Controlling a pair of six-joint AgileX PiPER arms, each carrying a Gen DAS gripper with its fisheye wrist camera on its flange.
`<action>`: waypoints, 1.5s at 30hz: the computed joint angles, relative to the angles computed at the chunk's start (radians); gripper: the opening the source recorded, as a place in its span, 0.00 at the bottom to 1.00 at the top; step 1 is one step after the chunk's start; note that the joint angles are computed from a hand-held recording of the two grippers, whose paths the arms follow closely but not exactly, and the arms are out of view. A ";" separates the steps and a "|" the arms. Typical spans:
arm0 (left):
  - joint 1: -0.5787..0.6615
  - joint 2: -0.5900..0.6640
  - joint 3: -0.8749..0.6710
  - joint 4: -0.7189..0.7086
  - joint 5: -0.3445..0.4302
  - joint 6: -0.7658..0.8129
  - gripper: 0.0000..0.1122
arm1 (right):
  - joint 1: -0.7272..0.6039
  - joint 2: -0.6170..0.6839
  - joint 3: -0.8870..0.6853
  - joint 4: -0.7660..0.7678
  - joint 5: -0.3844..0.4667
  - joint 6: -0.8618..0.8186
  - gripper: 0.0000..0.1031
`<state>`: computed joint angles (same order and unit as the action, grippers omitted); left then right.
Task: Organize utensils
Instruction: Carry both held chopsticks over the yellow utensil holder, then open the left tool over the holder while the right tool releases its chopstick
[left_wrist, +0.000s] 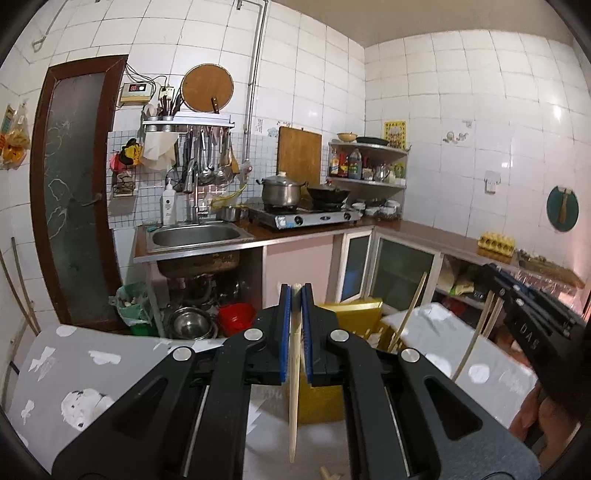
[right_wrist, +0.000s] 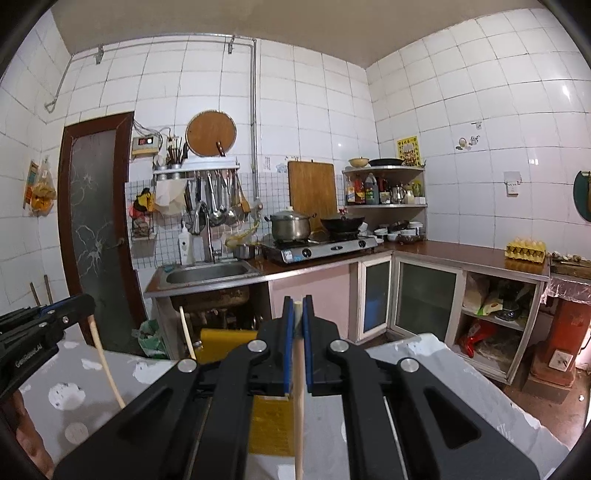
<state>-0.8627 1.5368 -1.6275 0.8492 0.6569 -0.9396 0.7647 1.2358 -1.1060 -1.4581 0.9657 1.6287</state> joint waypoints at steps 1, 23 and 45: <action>0.004 0.013 -0.039 -0.027 0.005 0.031 0.04 | -0.008 0.001 -0.026 0.003 -0.010 -0.020 0.05; 0.095 0.456 -0.727 -0.202 0.116 0.251 0.04 | -0.226 0.251 -0.379 0.080 -0.208 -0.153 0.05; 0.186 0.144 -0.245 -0.266 0.123 0.214 0.81 | -0.244 0.034 -0.139 0.334 -0.097 -0.308 0.69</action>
<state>-0.6763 1.6811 -1.8730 0.5836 0.7804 -0.7257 0.5207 1.2699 -1.2454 -1.1244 0.8690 1.3205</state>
